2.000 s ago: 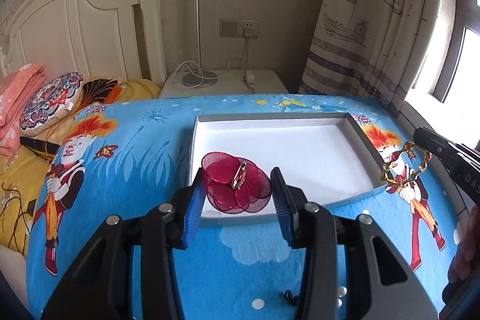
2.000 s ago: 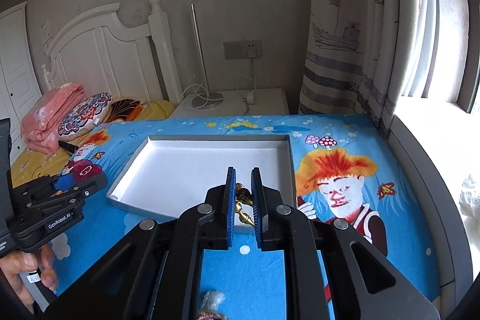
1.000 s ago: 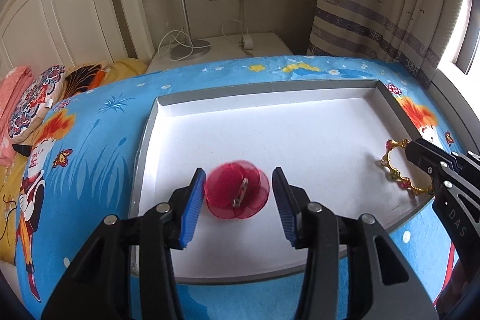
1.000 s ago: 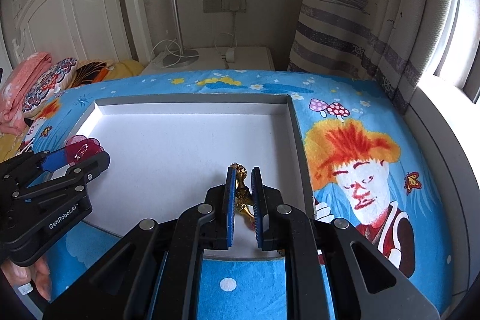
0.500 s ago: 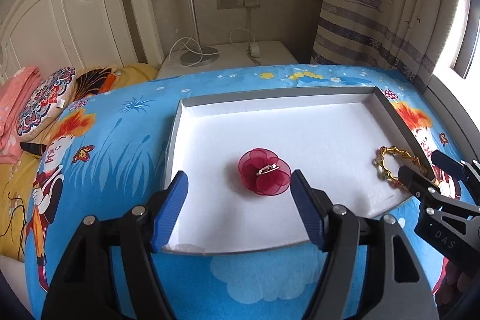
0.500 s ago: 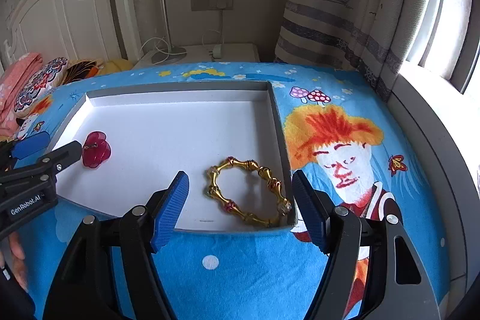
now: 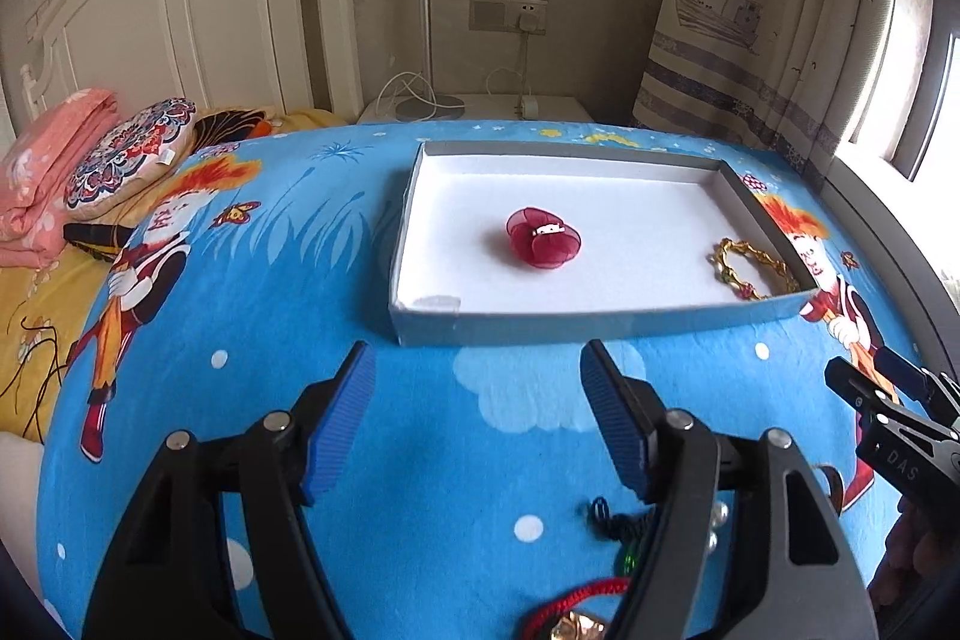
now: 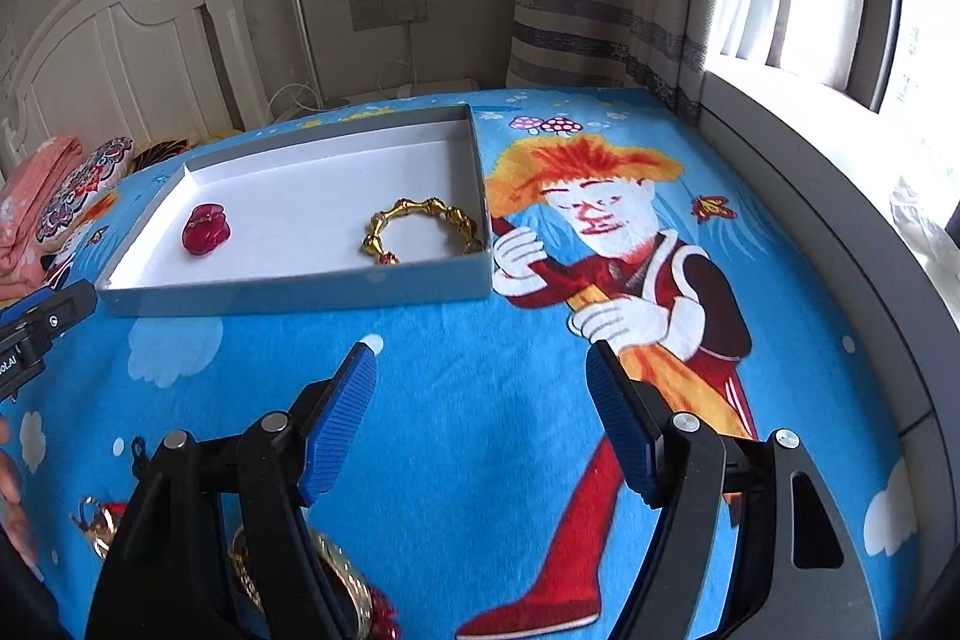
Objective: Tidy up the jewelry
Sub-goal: 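Move both open tools back to the jewelry pile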
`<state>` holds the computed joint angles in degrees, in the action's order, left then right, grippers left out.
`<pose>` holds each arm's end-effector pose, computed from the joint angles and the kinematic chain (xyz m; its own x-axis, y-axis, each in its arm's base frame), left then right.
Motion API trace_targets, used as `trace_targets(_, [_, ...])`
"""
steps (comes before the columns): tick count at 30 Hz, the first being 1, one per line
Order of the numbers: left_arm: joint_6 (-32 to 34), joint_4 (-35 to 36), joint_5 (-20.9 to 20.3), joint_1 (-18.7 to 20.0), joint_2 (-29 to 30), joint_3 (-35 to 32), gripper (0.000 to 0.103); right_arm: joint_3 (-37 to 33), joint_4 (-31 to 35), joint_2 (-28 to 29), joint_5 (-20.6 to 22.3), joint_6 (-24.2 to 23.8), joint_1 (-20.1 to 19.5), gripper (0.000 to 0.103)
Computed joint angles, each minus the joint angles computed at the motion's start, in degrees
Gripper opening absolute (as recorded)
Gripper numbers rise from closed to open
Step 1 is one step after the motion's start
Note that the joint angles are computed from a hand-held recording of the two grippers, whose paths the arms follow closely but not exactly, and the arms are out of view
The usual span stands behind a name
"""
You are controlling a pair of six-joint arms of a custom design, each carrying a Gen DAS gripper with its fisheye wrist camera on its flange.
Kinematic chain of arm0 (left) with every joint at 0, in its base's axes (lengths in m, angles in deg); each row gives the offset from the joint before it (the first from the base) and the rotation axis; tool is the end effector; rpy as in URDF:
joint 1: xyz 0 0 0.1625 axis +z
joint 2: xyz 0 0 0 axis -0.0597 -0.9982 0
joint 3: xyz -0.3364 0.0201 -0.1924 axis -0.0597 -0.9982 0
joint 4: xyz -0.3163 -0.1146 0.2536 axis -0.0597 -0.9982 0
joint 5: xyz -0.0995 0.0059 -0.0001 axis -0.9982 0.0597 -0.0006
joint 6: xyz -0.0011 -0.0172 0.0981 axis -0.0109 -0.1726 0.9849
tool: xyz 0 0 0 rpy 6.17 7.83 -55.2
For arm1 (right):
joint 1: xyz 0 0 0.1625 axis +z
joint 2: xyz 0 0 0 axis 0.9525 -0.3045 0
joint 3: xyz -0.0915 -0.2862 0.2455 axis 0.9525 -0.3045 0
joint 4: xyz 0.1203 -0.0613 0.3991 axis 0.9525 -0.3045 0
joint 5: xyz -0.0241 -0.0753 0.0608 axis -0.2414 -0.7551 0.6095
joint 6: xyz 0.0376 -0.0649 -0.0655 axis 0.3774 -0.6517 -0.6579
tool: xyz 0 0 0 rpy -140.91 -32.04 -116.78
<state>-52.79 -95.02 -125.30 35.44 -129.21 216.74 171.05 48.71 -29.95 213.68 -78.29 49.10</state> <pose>-0.1556 -0.3373 0.1903 -0.6560 0.3989 -0.6407 0.6946 0.6511 -0.3059 0.1918 -0.2355 0.1209 -0.6780 0.4281 0.5976 -0.2337 0.6452 -0.7274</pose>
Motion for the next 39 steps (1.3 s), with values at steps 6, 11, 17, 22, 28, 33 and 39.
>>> trace_targets(6, [-8.0, 13.6, 0.2, -4.7, -13.6, 5.3, 0.068, 1.9, 5.5, 2.7, 1.3, 11.1, 4.6, 0.07])
trace_targets(11, [-13.6, 26.3, -1.3, -9.3, -25.6, 8.3, 0.068, 2.4, 10.8, 5.8, 2.0, 20.0, 8.0, 0.074])
trace_targets(17, [-19.2, 40.0, -2.8, -15.0, -38.2, 9.9, 0.068, 3.1, 14.2, 8.4, 1.4, 25.9, 10.7, 0.077])
trace_targets(22, [-22.3, 48.9, -4.1, -18.5, -45.3, 10.4, 0.068, 3.2, 15.3, 9.8, 0.5, 28.4, 12.6, 0.078])
trace_targets(28, [-23.4, 51.8, -5.5, -19.8, -47.6, 10.7, 0.068, 2.6, 14.9, 10.6, -0.6, 27.5, 13.3, 0.078])
trace_targets(33, [-22.5, 50.9, -6.7, -20.4, -47.6, 11.5, 0.068, 1.7, 14.3, 11.1, -1.5, 25.5, 13.6, 0.078])
trace_targets(39, [-20.7, 47.7, -7.2, -20.2, -45.1, 12.9, 0.068, 0.9, 13.7, 12.2, -2.0, 24.1, 13.3, 0.078])
